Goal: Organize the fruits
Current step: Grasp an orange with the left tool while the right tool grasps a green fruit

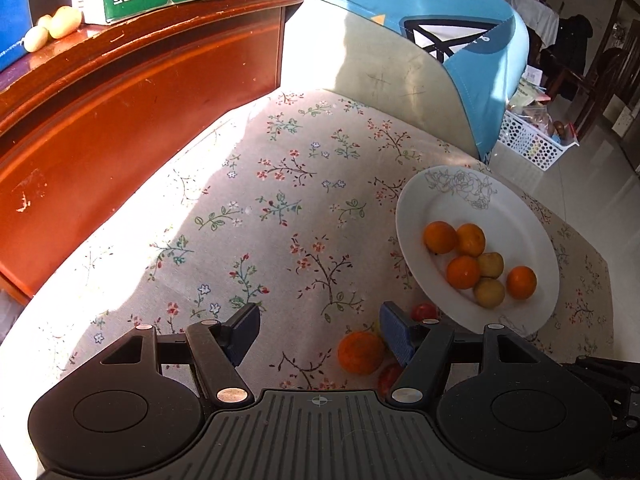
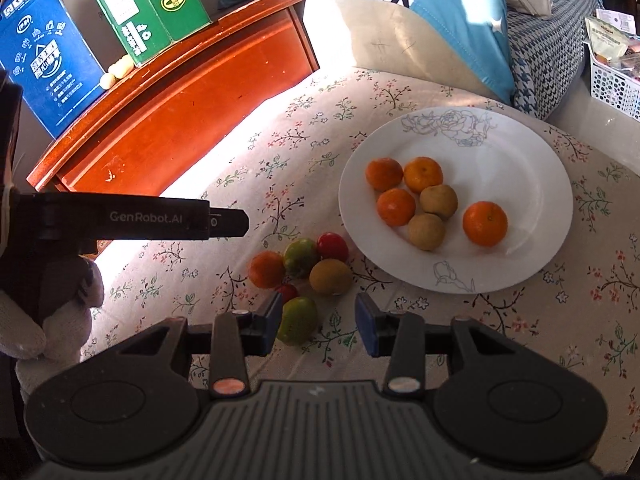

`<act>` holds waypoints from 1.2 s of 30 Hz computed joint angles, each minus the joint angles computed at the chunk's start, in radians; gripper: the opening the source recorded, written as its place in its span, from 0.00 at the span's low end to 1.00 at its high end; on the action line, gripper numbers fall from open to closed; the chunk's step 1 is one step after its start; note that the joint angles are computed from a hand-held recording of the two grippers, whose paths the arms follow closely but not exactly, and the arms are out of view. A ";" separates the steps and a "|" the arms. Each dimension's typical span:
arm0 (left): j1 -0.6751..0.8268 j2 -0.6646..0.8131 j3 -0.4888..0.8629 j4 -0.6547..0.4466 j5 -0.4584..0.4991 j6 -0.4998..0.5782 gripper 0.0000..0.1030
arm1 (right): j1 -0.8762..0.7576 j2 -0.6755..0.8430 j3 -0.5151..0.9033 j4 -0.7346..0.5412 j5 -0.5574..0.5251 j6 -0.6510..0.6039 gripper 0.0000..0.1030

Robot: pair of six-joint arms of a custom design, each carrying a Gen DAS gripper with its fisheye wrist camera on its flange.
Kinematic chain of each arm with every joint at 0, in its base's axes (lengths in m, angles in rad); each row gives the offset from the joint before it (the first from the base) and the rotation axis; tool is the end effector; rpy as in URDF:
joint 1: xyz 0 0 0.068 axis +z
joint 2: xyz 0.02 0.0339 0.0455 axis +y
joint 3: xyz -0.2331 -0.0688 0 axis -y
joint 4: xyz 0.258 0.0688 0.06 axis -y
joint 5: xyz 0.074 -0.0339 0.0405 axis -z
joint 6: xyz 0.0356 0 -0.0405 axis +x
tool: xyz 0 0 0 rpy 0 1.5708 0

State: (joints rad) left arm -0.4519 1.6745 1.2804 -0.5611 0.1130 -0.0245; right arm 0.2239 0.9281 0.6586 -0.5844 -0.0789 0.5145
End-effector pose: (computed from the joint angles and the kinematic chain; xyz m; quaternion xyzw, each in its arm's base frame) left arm 0.3298 -0.1645 0.2124 0.2185 0.9262 -0.1237 0.2812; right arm 0.2109 0.0509 0.2067 0.1218 0.9279 0.1609 0.3136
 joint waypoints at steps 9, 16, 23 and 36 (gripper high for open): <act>0.001 0.015 -0.056 0.027 0.015 0.053 0.64 | 0.082 0.087 0.006 0.032 0.021 -0.024 0.40; -0.015 0.018 -0.078 0.059 0.039 0.089 0.63 | 0.115 0.129 0.008 0.062 0.070 -0.038 0.40; -0.026 0.037 -0.088 0.090 0.049 0.092 0.62 | 0.121 0.148 0.006 0.078 0.083 -0.047 0.40; -0.002 0.028 -0.087 0.077 0.082 0.086 0.51 | 0.122 0.158 0.010 0.084 0.097 -0.070 0.25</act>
